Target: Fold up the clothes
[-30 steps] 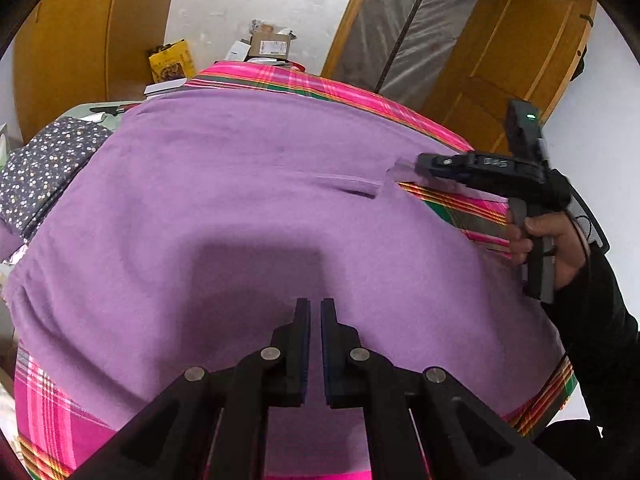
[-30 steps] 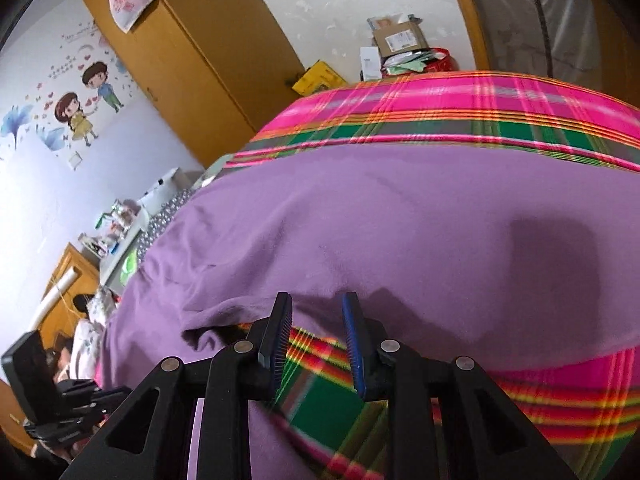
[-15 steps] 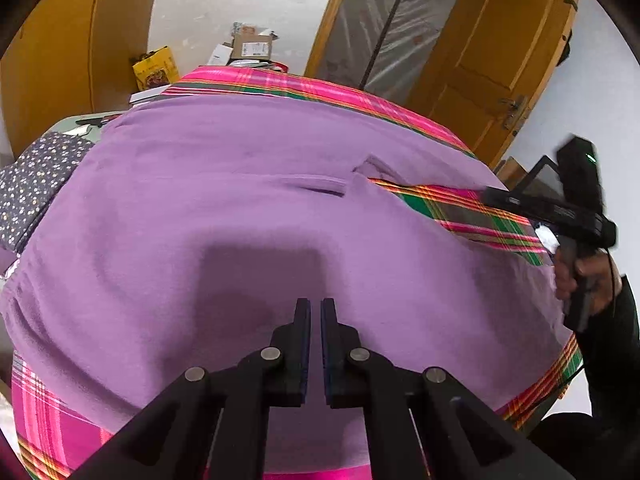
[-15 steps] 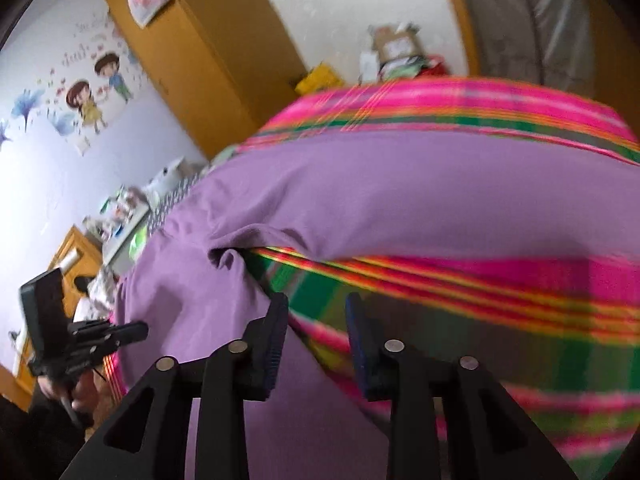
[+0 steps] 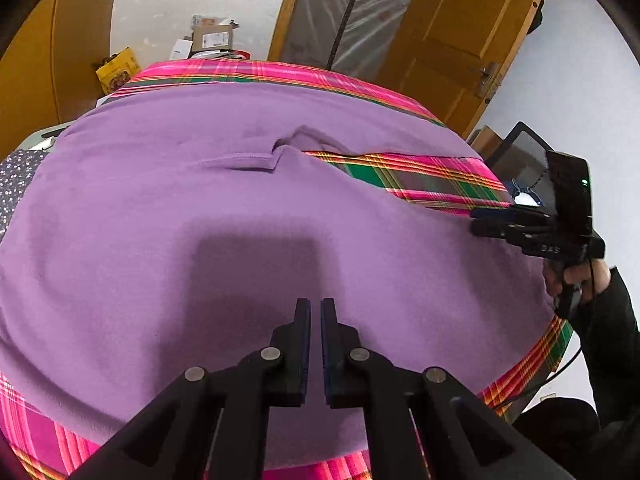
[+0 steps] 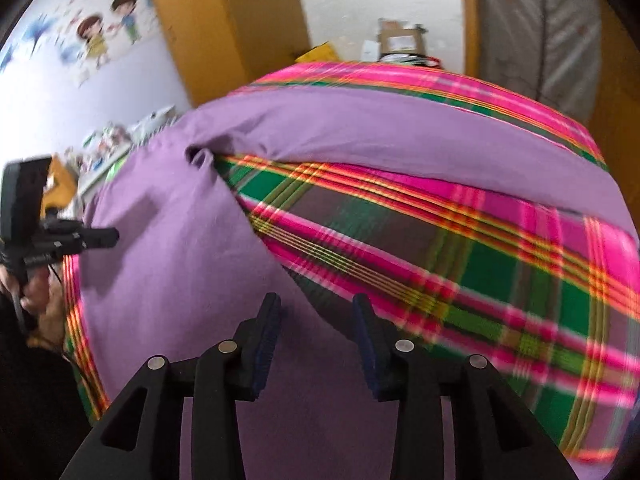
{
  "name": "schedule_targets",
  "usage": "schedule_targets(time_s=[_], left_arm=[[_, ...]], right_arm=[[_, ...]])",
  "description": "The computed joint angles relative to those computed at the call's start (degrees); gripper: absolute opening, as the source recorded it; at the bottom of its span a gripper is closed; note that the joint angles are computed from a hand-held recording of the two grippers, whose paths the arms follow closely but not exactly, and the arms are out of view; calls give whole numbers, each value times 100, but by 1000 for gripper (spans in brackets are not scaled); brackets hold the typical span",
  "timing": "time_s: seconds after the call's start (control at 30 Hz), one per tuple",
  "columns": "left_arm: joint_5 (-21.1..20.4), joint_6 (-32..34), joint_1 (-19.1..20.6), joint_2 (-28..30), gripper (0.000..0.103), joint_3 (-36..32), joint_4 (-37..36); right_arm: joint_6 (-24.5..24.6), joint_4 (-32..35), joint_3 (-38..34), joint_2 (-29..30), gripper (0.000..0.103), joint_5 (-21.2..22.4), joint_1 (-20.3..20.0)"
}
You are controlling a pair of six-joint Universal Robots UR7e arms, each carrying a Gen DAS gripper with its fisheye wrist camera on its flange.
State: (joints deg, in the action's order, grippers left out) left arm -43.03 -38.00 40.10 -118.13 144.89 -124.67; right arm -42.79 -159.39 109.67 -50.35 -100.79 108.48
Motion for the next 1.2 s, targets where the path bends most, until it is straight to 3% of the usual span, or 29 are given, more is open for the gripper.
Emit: schedule_targets(time_s=[0.07, 0.13, 0.17, 0.27, 0.37, 0.53, 0.6, 0.67, 0.83, 1.03, 1.2], left_arm=[[26, -104, -44, -60, 4, 14, 90], [47, -202, -80, -111, 4, 25, 174], [34, -212, -57, -93, 4, 18, 175], [5, -165, 20, 17, 4, -21, 142], [-31, -61, 74, 168, 4, -48, -53], [-18, -116, 49, 166, 4, -52, -28], [-20, -149, 50, 172, 4, -50, 0], [-35, -132, 76, 186, 4, -61, 15], [-78, -76, 90, 245, 4, -68, -48], [-123, -83, 106, 179, 4, -81, 136], [-116, -105, 107, 218, 4, -107, 162]], right_arm=[[-129, 35, -37, 48, 36, 34, -6], [-123, 87, -68, 68, 11, 50, -12], [-119, 101, -60, 57, 5, 118, -30], [-200, -397, 53, 99, 3, 5, 13], [110, -647, -26, 201, 2, -217, 10], [438, -888, 136, -112, 8, -65, -138], [594, -1026, 335, -412, 19, 112, -255], [681, -1136, 529, -676, 23, 180, -343], [480, -1418, 1154, -1265, 24, -109, -541], [1110, -2060, 1755, -1894, 25, -354, -1128], [798, -2352, 2007, -1952, 24, -617, -1150]])
